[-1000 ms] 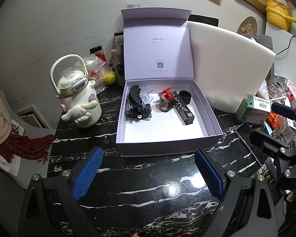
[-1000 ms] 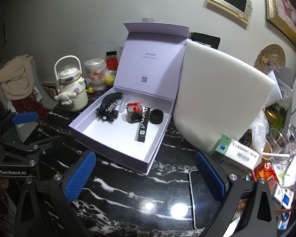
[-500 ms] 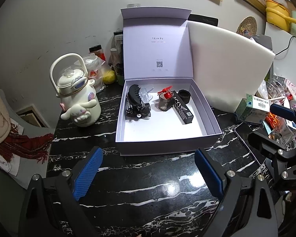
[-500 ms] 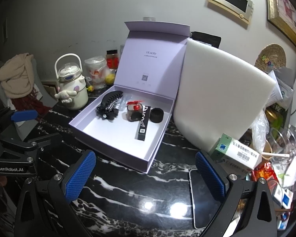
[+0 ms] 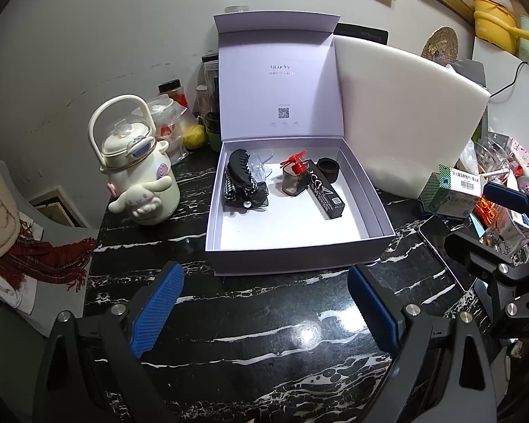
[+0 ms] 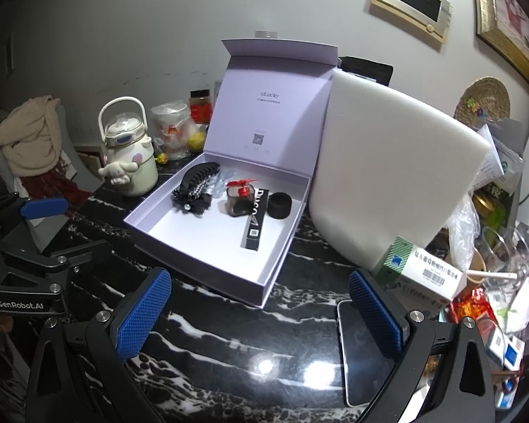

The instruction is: Organize rigid objects

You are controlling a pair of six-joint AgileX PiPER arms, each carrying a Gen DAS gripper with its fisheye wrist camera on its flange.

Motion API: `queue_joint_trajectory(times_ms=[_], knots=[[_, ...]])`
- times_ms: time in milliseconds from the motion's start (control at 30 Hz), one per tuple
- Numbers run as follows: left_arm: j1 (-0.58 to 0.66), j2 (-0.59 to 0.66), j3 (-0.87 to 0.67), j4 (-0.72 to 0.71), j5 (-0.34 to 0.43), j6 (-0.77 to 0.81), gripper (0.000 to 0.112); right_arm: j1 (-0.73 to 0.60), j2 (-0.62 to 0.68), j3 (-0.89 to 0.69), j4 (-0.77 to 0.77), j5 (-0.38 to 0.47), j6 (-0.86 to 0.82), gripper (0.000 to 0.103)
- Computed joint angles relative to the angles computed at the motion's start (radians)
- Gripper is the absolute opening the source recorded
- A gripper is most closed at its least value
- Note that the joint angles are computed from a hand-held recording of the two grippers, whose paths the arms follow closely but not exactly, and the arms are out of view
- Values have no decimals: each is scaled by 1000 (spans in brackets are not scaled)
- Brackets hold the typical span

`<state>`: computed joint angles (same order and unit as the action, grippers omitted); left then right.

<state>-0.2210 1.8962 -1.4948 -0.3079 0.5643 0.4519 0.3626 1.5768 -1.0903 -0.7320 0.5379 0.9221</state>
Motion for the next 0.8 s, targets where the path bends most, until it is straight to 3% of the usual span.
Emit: queue_joint_trajectory(times_ms=[800], knots=[[-4,-10,6,33,2,-20,95,0,3,12,-9,6,3,102]])
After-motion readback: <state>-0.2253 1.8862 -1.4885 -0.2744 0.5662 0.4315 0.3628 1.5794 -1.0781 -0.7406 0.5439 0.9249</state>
